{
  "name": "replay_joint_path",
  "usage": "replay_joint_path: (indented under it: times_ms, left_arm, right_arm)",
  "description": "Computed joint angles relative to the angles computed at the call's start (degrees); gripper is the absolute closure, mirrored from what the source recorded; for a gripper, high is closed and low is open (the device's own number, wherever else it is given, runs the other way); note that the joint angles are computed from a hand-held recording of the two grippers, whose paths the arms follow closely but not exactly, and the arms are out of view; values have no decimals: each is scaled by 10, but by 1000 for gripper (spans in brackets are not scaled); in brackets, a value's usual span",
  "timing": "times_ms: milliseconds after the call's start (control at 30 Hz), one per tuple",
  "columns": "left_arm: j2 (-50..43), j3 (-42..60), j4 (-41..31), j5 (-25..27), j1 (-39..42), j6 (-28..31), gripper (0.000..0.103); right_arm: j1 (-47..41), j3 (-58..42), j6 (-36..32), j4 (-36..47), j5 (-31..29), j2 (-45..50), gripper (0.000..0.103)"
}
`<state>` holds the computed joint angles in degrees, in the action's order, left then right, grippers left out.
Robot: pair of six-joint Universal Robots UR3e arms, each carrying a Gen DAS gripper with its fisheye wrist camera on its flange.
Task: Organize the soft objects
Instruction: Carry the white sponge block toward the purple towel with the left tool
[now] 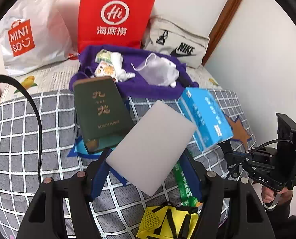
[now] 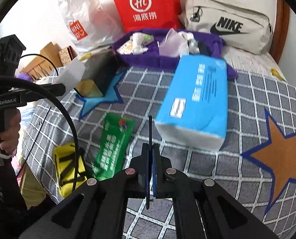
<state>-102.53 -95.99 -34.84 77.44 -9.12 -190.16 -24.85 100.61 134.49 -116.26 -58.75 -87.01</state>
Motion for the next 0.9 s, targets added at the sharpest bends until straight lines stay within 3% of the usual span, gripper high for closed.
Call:
replay_joint_path:
  times_ms: [467, 900]
  left_arm:
    - [-11, 58, -27, -17, 49, -12, 36]
    - [-93, 191, -77, -14, 83, -17, 36]
  right_arm:
    - [31, -174, 43, 11, 31, 93, 100]
    - [82, -516, 148, 53, 20, 314, 100]
